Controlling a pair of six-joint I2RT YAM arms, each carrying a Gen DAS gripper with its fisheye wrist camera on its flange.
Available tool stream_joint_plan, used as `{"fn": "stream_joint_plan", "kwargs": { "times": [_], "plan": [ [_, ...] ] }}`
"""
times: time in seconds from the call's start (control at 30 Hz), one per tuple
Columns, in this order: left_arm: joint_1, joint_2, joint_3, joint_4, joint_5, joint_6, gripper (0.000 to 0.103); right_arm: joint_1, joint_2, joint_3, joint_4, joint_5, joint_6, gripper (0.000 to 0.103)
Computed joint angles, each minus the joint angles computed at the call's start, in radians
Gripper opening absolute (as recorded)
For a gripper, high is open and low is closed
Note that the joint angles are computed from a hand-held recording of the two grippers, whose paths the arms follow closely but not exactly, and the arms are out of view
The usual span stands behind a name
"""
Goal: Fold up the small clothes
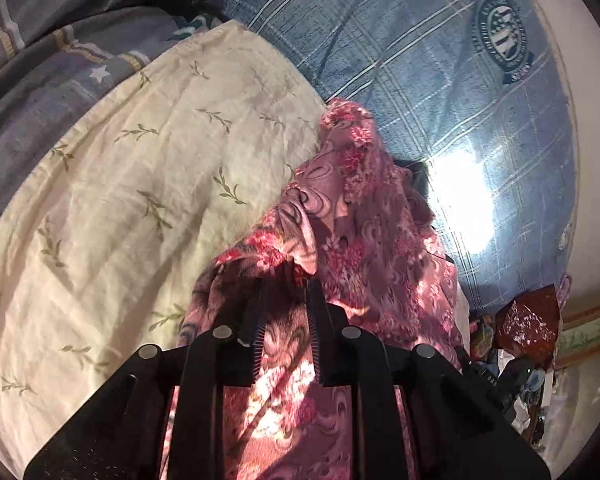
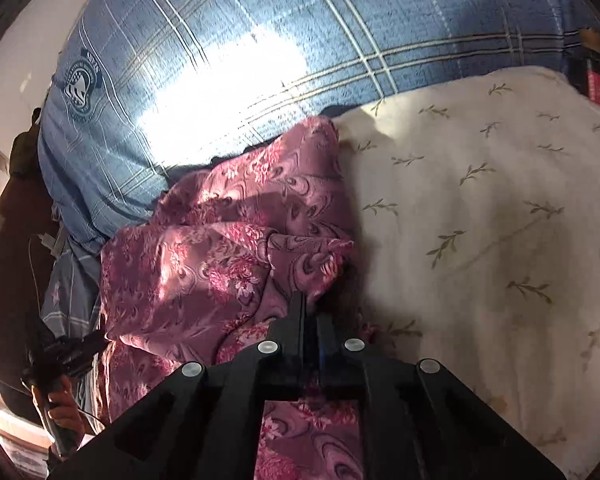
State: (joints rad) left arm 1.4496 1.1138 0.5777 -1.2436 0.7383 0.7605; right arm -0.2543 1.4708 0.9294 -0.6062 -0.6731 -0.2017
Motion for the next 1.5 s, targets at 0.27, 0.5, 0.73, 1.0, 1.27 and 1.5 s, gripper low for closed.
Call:
{"fn": "stream_joint_plan", "kwargs": {
  "times": [0.27, 0.5, 0.73, 1.0, 1.27, 1.5],
  "plan": [
    [-0.131, -0.236, 0.026, 0.180, 0.035, -0.281, 0.078, 0.433, 0.033, 0.268, -0.022, -0.036, 0.154, 0.059],
    [-0.482, -0.081, -0.071, 0.534, -0.191, -0.509, 0.065, 0.830, 0.578, 0.807, -0.042, 0.165, 0.282, 0.058],
    [-0.361, -0.169, -0.125, 0.434, -0.113, -0.244, 0.048, 0.917, 1.021, 1.375, -0.322, 0.053, 0.310, 0.059],
    [-0.276, -0.055, -0.092, 0.393, -0.022, -0.206, 0.048, 0.946, 0.742, 0.992, 0.059, 0.183, 0.290, 0.006],
    [-0.182, -0.125, -0.052, 0.245, -0.019, -0.073, 0.048, 0.910, 0.669, 0.789, 0.197, 0.163, 0.397, 0.012],
    [-0.479, -0.183, -0.086, 0.438, -0.134, -0.438, 0.055, 0.856, 0.519, 0.510, 0.126, 0.238, 0.334, 0.041]
  ]
}}
